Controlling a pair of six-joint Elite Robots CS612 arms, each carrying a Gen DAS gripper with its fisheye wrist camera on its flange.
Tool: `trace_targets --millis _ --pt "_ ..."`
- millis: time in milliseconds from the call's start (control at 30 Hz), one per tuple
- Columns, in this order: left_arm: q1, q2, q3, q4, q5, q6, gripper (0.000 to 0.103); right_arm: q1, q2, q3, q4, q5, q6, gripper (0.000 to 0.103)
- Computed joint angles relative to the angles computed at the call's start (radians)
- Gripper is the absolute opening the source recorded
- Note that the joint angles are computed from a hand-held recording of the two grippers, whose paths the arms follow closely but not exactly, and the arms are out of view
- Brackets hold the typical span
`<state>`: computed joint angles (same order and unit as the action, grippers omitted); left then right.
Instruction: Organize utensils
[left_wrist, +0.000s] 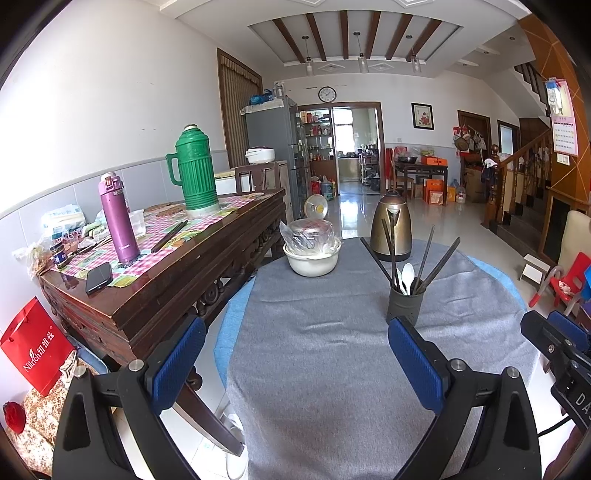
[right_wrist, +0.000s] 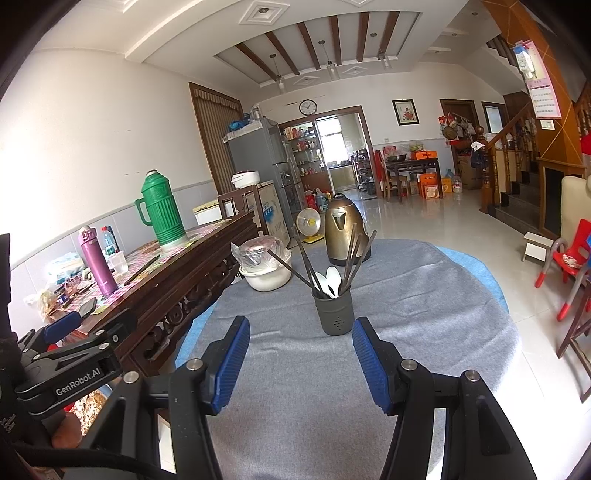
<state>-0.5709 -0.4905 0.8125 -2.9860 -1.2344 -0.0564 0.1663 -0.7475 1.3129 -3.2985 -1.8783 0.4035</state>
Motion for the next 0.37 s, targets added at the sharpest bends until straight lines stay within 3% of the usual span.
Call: trace_targets --millis 233,367 --pt "0.007 0.017 -0.032 0.023 -0.015 -0.017 0.099 -0.002 0.004 -0.014 0.015 0.009 -0.009 0.061" --pt "0.014 0.069 -0.117 0.086 -0.048 -0.021 0.099 -0.010 0.017 -0.038 0.052 0.015 -0.014 0.061"
